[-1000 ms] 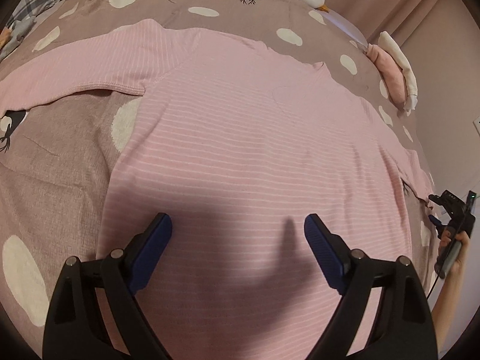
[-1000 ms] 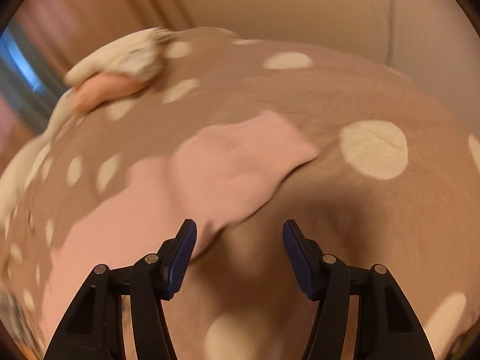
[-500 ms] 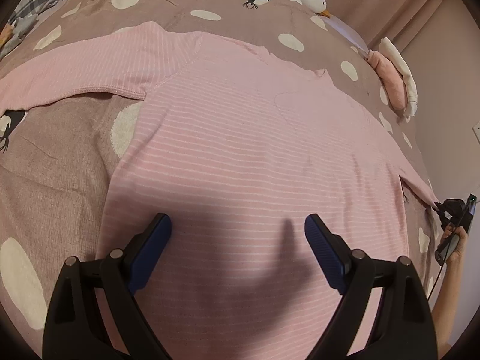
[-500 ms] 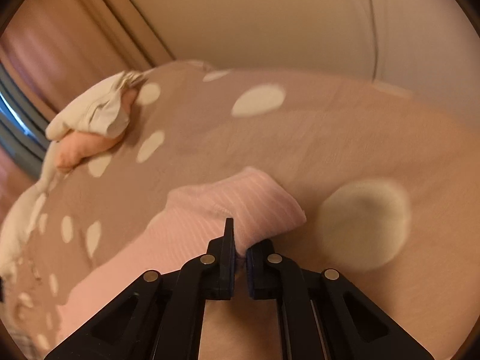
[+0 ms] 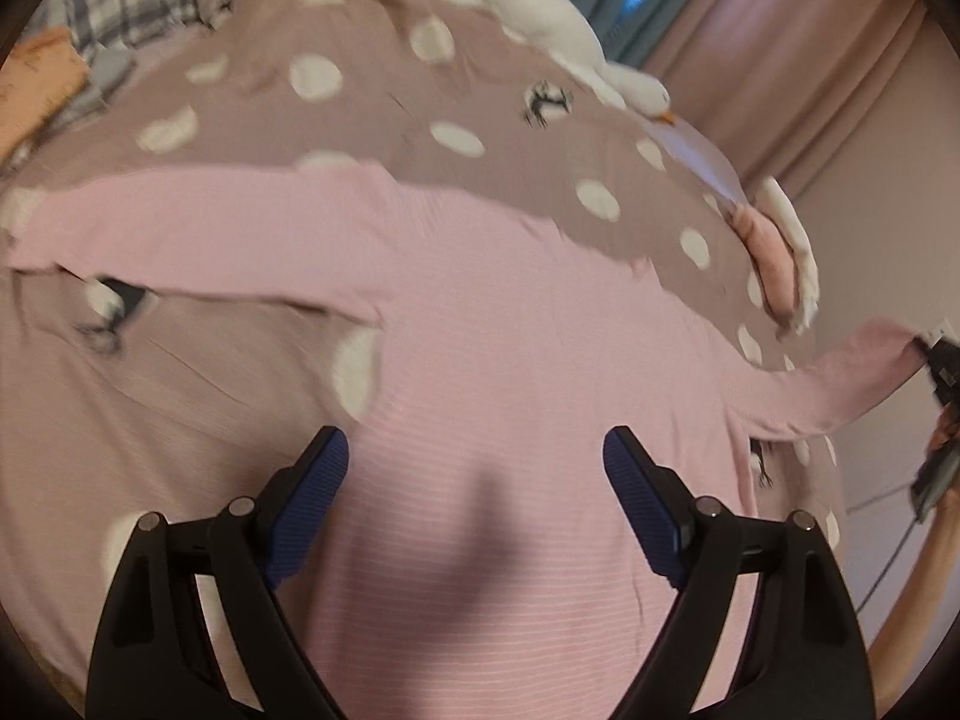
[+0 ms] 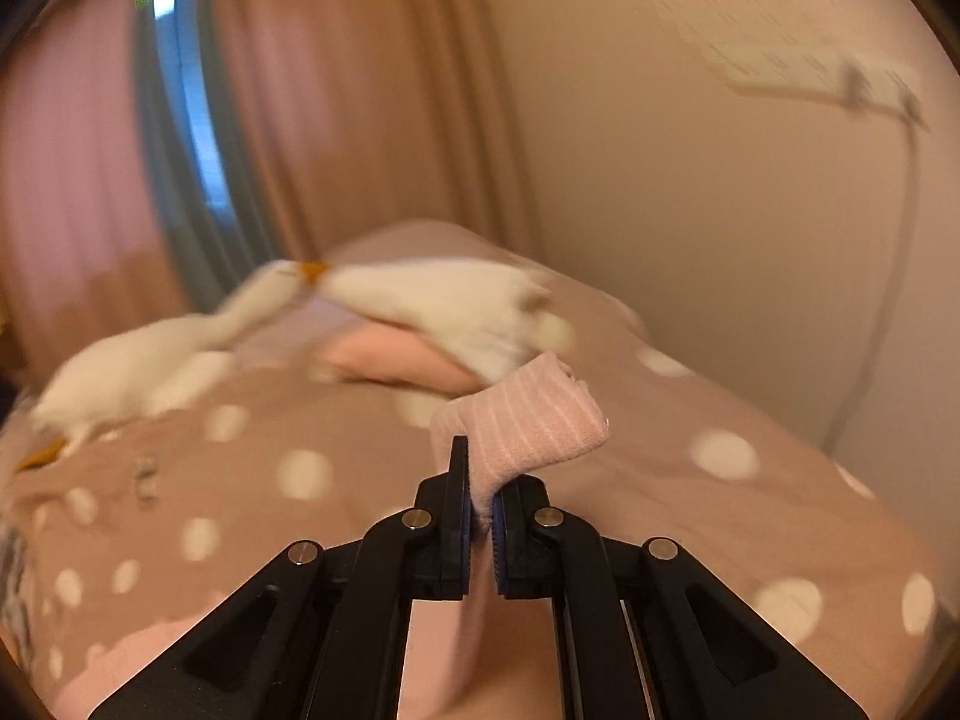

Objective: Fold small clothes
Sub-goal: 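Carry the cuff across the shirt body with the right gripper while the left gripper takes it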

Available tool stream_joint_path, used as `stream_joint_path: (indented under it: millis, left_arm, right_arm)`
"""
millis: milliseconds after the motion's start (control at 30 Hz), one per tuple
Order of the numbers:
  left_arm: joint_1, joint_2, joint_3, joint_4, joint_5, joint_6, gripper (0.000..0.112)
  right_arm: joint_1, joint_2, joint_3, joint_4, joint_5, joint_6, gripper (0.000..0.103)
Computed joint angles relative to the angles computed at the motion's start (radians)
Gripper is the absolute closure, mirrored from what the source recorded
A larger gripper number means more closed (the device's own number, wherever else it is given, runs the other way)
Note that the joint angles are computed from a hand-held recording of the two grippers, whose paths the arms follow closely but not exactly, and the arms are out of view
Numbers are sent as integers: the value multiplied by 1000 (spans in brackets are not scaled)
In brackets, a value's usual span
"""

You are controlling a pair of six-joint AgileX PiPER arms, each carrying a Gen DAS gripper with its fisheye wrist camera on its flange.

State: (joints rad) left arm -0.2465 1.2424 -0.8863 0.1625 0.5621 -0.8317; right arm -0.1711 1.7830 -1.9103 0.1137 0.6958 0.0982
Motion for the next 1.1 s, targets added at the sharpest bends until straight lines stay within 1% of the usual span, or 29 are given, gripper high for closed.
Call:
stream_joint_path:
  millis: [100, 200, 333, 533, 633, 700, 800, 933, 1000, 1100]
  left_arm:
    - [-11, -50, -6, 90, 44, -69, 26]
    - [14, -92, 5, 87, 47, -50, 26]
    - [42, -134, 28, 85, 62, -36, 26]
    - [106, -186, 69, 45, 63, 12, 26]
    - [146, -198, 86, 0, 59, 58, 26]
    - [154, -202, 95, 3, 59, 56, 26]
    - [159, -205, 108, 8, 61, 51, 26]
    - [182, -201, 125, -36, 57, 103, 25]
    - [188, -201, 132, -45, 59, 116, 25]
    - [194, -200, 138, -57, 57, 128, 25]
  right_arm:
    - [112, -20, -14, -8, 0, -22, 97]
    - [219, -24, -1, -29, -7, -53, 97]
    - [345, -13, 33, -40, 6, -96, 97]
    - [489, 33, 81, -59, 39, -153, 97]
    - [542, 56, 117, -55, 57, -186, 97]
    - [577, 68, 130, -46, 95, -187, 97]
    - [618, 86, 176, 1, 112, -231, 97]
    - [661, 119, 224, 16, 126, -261, 97]
    - [682, 136, 234, -13, 142, -255, 97]
    - [694, 132, 261, -19, 133, -288, 95]
